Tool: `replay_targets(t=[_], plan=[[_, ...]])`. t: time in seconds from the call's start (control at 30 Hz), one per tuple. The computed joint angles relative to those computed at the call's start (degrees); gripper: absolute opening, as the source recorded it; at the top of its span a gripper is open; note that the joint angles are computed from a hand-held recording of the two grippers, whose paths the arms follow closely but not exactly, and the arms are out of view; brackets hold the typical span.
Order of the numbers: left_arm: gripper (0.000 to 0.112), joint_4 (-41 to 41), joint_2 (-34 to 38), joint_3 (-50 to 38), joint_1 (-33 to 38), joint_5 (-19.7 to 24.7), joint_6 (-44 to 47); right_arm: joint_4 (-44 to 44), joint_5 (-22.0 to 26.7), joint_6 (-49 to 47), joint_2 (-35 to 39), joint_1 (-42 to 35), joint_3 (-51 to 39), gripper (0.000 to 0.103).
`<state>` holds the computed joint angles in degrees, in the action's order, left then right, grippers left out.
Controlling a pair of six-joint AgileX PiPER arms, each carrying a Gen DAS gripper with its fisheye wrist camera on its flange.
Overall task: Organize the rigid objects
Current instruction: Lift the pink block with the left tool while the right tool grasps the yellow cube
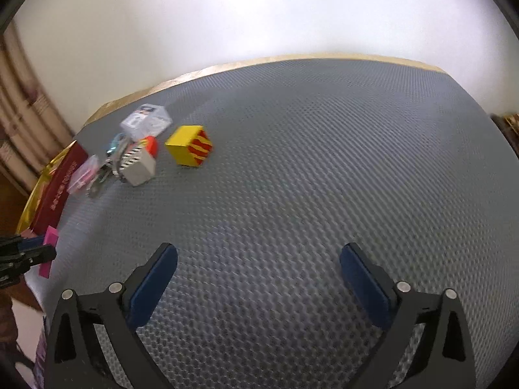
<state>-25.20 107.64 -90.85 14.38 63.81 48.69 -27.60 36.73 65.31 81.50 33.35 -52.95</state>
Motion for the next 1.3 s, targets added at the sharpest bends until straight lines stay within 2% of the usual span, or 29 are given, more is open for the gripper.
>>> replay_targets(t=[0.17, 0.23, 0.27, 0.33, 0.57, 0.73, 0.77, 0.8, 0.83, 0.87, 0.9, 0.97, 1.2, 1.3], plan=[[0.03, 1.2, 1.5, 0.2, 1.7, -1.2, -2.2, 6.3, 1.6, -22.4, 6.6, -3.4, -10.7, 0.097], [0.03, 1.4, 1.5, 0.6, 1.6, -1.8, -2.6, 11.3, 1.1, -32.6, 9.0, -5.7, -14.5, 0.092], [0.03, 1.6, 1.3, 1.0, 1.5, -2.3, -2.9, 12.3, 1.1, -35.8, 10.2, -6.5, -16.3, 0.085], [0.03, 1.7, 1.1, 1.6, 1.6, -2.6, -2.3, 14.9, 2.0, -42.7, 12.9, -7.8, -20.2, 0.084], [0.03, 2.3, 1.2, 1.8, 1.4, -3.0, -2.6, 20.6, 6.8, -57.7, 22.0, -10.3, -31.2, 0.083], [0.03, 2.1, 2.8, 0.0, 1.7, -1.6, -3.3, 23.5, 8.9, -64.7, 26.1, -11.3, -35.5, 0.076], [0.03, 1.9, 2.8, 0.0, 1.8, -1.6, -3.1, 24.6, 9.5, -66.5, 27.0, -11.5, -36.3, 0.071], [0.03, 2.0, 2.8, -0.1, 1.7, -1.7, -3.0, 25.3, 10.3, -67.7, 28.0, -11.6, -37.2, 0.06], [0.03, 2.2, 2.8, -0.1, 1.6, -1.8, -2.9, 26.3, 10.9, -68.8, 28.7, -11.8, -37.8, 0.053], [0.03, 2.3, 2.8, -0.1, 1.6, -1.8, -3.0, 27.9, 9.9, -69.6, 28.4, -12.2, -37.3, 0.047], [0.03, 2.3, 2.9, -0.2, 1.5, -1.8, -3.1, 28.5, 10.1, -69.5, 28.4, -12.3, -37.4, 0.034], [0.03, 2.4, 2.7, 0.1, 1.5, -2.1, -3.0, 27.4, 9.6, -67.0, 27.7, -11.8, -36.4, 0.027], [0.03, 2.8, 1.7, 2.1, 0.8, -4.9, -2.2, 15.8, 4.0, -42.3, 19.5, -4.9, -24.1, 0.027], [0.03, 2.6, 1.1, 2.4, 1.0, -4.4, -1.8, 12.9, 1.9, -31.7, 15.6, -2.9, -18.4, 0.027]])
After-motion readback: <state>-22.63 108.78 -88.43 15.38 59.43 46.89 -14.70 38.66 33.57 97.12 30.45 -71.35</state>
